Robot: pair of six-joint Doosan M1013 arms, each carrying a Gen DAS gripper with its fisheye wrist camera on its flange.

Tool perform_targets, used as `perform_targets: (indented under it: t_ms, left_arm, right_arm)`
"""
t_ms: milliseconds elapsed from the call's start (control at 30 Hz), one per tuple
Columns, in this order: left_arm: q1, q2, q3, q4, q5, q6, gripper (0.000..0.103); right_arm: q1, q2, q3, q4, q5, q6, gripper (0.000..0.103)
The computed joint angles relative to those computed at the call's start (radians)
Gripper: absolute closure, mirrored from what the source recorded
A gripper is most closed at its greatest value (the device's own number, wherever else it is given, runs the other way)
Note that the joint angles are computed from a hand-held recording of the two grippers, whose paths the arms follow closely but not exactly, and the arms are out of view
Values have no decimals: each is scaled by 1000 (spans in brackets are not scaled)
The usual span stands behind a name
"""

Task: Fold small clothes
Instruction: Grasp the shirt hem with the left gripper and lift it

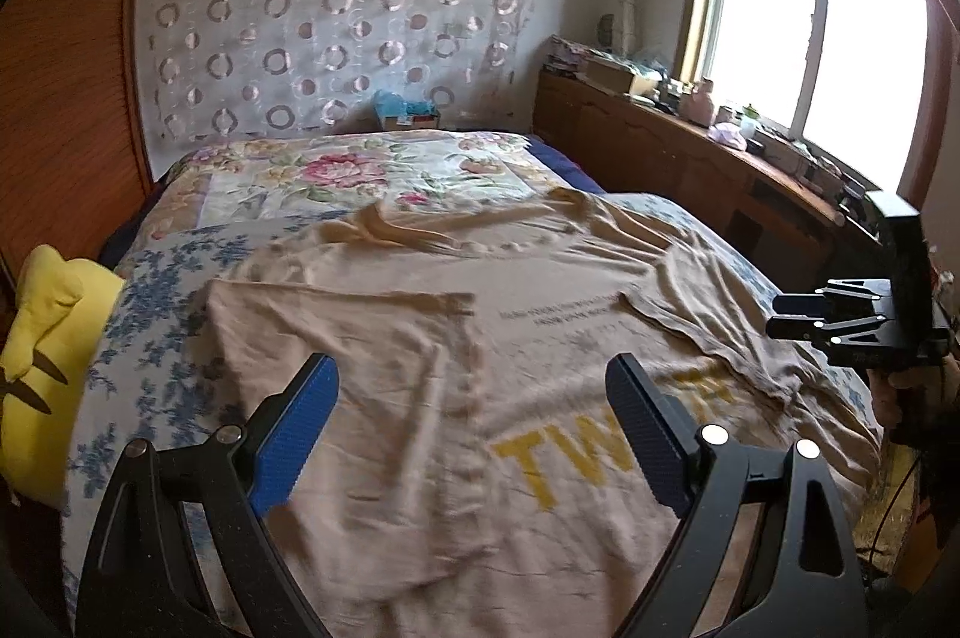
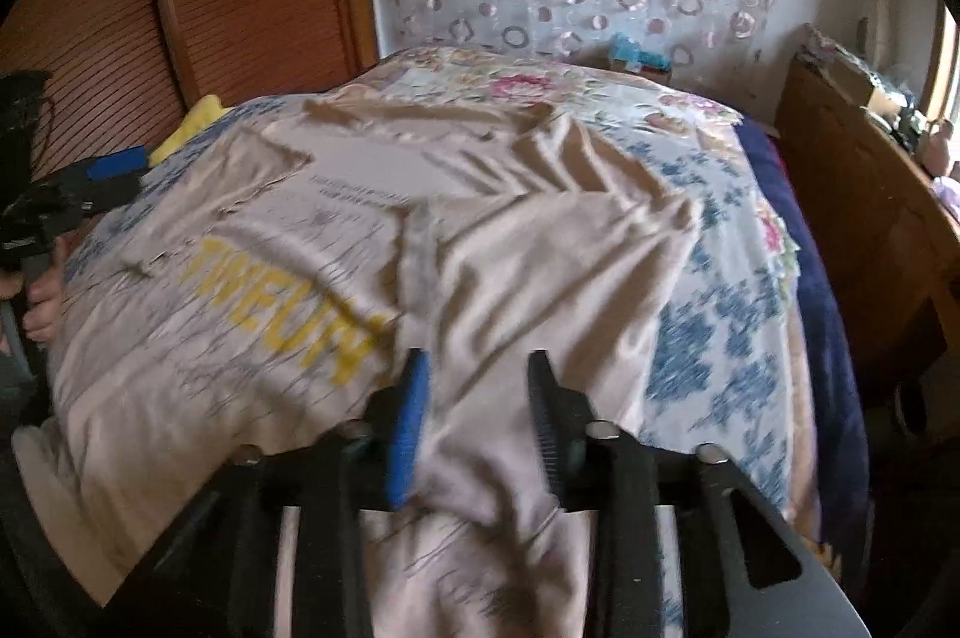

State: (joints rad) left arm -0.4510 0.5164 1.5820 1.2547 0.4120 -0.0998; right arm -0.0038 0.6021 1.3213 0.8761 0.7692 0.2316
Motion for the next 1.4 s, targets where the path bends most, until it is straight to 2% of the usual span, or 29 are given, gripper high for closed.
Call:
perform_targets:
  t_ms: [133, 233, 367, 467, 633, 767, 933, 1067, 1400]
  left_arm:
    - [20, -7, 10, 2, 33, 12, 12]
    - [47, -7, 14, -39, 34, 44, 21]
    - [80, -2, 10, -132, 16, 130, 38]
    - [99, 5, -3, -208, 30, 209, 43]
    - [136, 27, -38, -363, 35, 356, 47]
    - [153, 55, -75, -456, 68, 459, 51]
    - [176, 87, -113, -580, 89, 570, 51]
    - [191, 99, -125, -638, 89, 601, 52]
    - [210, 106, -137, -675, 61, 598, 67]
  right_arm:
    - [18, 36, -54, -72, -38, 81, 61]
    - [37, 57, -79, -132, -60, 147, 61]
    - [54, 75, -99, -167, -66, 191, 61]
    - [58, 76, -102, -187, -82, 241, 52]
    - [50, 72, -92, -156, -71, 221, 47]
    - [49, 71, -90, -159, -80, 220, 46]
    - [45, 78, -101, -152, -63, 212, 43]
    - [45, 78, -101, -150, -62, 211, 43]
    - [46, 84, -116, -165, -43, 217, 42]
